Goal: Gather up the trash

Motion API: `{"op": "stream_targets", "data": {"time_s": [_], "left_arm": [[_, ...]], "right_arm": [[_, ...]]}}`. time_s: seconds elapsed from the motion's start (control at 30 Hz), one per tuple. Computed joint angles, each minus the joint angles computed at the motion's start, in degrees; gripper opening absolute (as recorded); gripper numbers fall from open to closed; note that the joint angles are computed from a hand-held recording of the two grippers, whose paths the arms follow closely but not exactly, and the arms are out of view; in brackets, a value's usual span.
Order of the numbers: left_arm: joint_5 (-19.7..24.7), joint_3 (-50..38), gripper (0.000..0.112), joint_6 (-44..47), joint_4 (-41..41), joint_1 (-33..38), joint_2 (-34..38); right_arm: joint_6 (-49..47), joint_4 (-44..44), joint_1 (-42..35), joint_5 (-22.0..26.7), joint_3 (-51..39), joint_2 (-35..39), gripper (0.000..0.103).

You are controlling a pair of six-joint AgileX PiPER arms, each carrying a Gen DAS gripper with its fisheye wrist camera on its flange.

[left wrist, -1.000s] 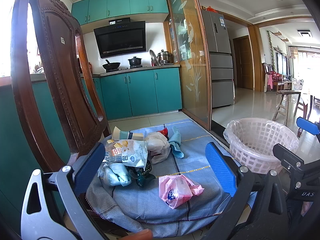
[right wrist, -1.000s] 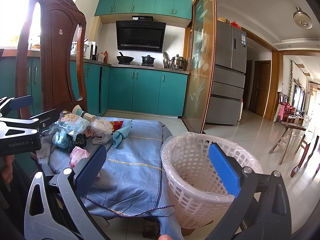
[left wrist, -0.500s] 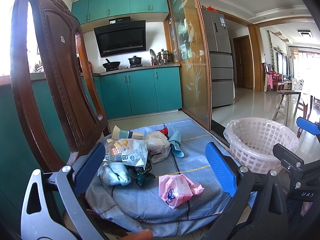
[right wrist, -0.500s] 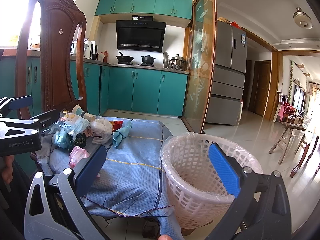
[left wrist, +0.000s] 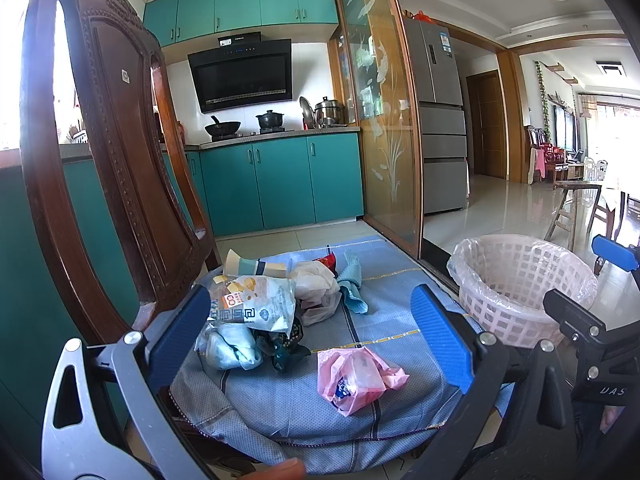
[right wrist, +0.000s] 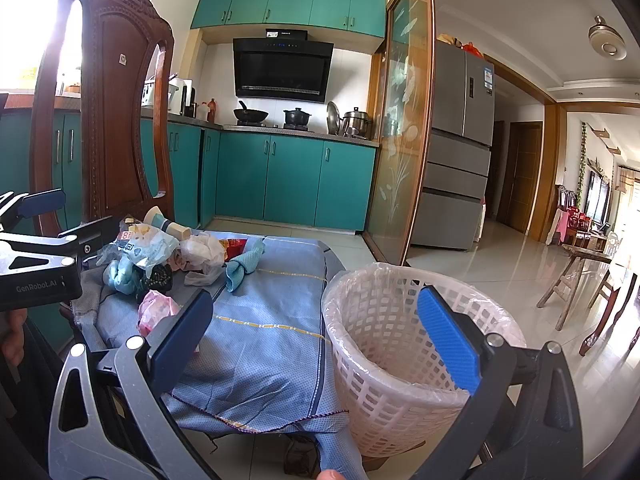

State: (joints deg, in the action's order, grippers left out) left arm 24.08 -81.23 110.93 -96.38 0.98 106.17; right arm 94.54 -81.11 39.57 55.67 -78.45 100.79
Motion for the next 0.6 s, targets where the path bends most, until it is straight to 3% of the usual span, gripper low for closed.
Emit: {"op": "stream_targets", "data": {"time_s": [0.43, 0.6], "left_arm": [[0.1, 0.8, 0.100, 0.8, -0.9, 0.2, 0.2], [0.0, -1.7, 0.100, -7.2, 4.5, 1.0, 1.5]], "right_arm": [[0.1, -0.2, 0.2, 0.3, -0.3, 0.2, 0.100], [0.5, -0.6, 0.0, 0.1, 0.1, 0.4, 0.100]]}}
